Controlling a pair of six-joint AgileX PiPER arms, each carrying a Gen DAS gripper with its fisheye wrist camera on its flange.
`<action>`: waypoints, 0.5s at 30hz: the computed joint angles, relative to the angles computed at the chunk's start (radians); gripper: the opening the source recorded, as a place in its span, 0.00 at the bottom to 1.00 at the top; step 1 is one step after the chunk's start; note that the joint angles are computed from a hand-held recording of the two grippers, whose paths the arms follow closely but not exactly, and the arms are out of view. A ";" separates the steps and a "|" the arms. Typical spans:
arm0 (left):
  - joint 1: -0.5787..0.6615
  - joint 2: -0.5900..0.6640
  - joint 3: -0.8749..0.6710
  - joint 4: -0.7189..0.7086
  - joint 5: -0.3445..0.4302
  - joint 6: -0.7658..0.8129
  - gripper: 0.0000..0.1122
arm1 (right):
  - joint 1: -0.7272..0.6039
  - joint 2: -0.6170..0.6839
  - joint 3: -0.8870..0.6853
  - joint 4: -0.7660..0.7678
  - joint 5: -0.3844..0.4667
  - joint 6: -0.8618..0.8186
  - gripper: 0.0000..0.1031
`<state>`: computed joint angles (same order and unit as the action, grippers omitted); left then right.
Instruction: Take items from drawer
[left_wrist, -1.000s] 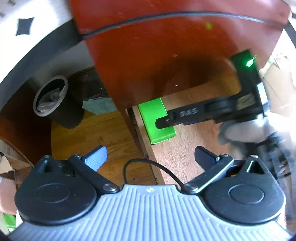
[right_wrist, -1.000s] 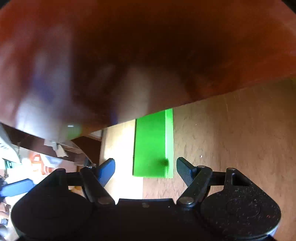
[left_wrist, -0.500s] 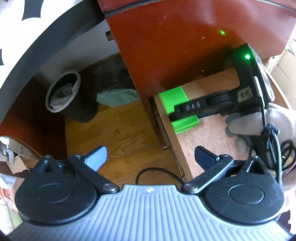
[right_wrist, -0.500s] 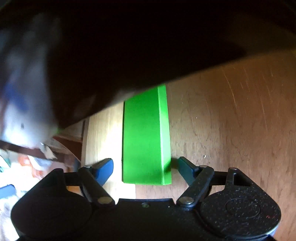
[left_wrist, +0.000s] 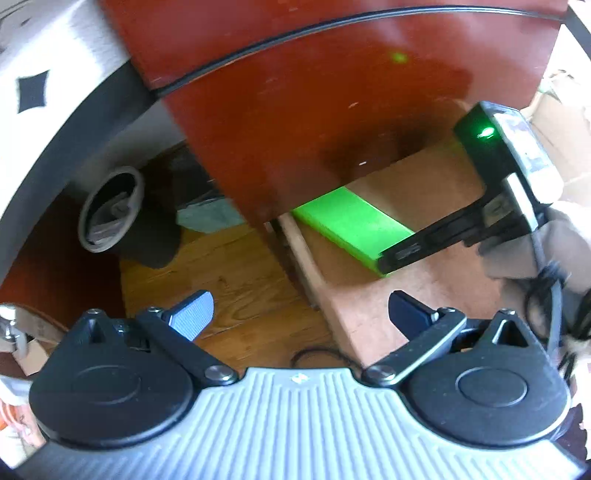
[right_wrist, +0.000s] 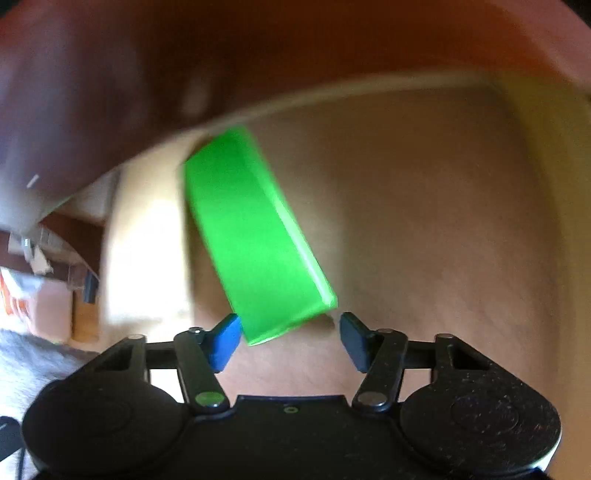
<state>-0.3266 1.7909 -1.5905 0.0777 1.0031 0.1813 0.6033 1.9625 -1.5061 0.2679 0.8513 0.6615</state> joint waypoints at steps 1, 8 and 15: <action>-0.024 0.009 -0.009 0.034 0.002 -0.028 0.92 | -0.018 -0.011 0.025 0.038 0.029 -0.025 0.56; -0.068 0.072 -0.114 -0.015 0.104 -0.142 0.92 | 0.004 -0.104 0.020 -0.094 0.096 -0.127 0.67; 0.102 0.105 -0.111 -0.232 0.211 -0.214 0.92 | 0.195 0.177 -0.444 -0.372 0.323 -0.426 0.77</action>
